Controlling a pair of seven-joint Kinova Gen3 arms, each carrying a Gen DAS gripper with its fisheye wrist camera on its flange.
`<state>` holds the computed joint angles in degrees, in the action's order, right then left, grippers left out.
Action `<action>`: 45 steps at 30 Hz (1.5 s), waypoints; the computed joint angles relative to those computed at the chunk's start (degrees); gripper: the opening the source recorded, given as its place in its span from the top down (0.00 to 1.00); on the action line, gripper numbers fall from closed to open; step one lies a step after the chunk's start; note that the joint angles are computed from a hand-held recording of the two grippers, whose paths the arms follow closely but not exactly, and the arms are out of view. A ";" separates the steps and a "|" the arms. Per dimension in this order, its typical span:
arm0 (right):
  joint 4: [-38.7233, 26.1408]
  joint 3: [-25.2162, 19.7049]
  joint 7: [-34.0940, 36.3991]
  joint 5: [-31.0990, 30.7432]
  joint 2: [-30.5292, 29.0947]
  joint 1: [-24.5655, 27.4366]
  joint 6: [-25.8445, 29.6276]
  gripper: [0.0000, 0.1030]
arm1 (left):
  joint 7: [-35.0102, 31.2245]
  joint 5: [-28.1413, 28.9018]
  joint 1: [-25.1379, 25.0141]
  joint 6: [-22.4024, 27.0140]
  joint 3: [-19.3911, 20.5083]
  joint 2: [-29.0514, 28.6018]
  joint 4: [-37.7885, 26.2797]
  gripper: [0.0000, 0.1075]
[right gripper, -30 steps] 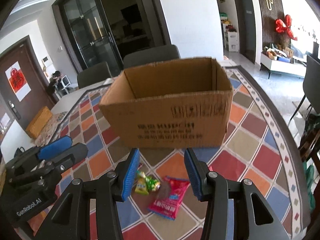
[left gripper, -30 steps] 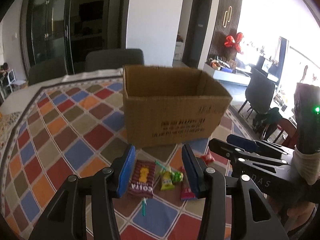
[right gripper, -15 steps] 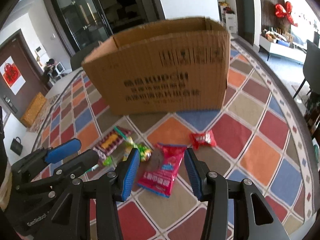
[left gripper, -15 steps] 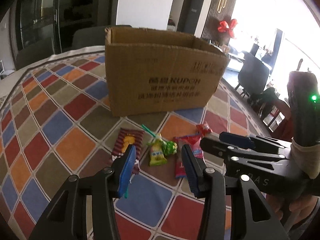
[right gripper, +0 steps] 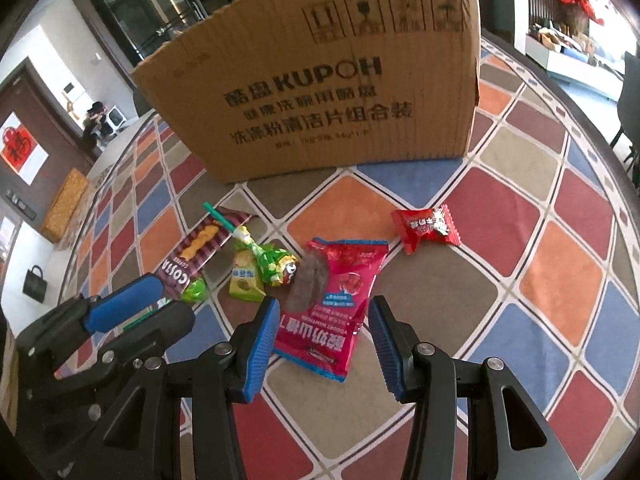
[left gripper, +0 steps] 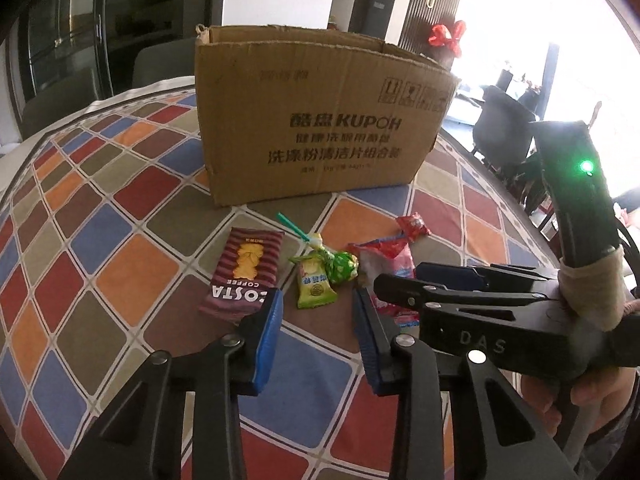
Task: Organize snacks
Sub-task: 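Move both open tools back from the box to the remaining snacks, then grasp the pink milk-snack bag with the right tool while the left grasps the green lollipop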
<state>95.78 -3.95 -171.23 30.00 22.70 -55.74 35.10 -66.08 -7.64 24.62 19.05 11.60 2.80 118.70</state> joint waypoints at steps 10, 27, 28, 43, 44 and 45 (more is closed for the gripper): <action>-6.00 0.14 3.82 -0.83 4.26 -0.44 5.46 0.54 | 1.69 -1.57 0.05 0.18 -0.40 0.08 0.28 0.67; -9.75 2.00 5.92 2.29 6.54 -3.65 11.17 0.61 | -0.30 1.36 -0.29 0.32 -0.14 0.86 -0.10 0.69; -9.24 2.01 5.50 2.61 6.19 -3.67 11.30 0.61 | 0.02 1.12 -0.04 0.33 -0.16 1.09 -0.28 0.69; 1.40 0.57 -3.31 5.58 0.24 -0.10 1.25 0.55 | 3.99 -2.15 4.14 0.47 -2.56 4.19 -2.67 0.72; 1.53 0.56 -3.25 5.60 0.10 0.00 0.98 0.48 | 4.11 -2.27 3.98 0.32 -2.46 3.90 -2.42 0.72; 1.49 1.01 -3.75 6.56 0.01 -0.72 1.45 0.46 | 4.43 -2.69 3.93 0.38 -2.43 3.68 -2.31 0.72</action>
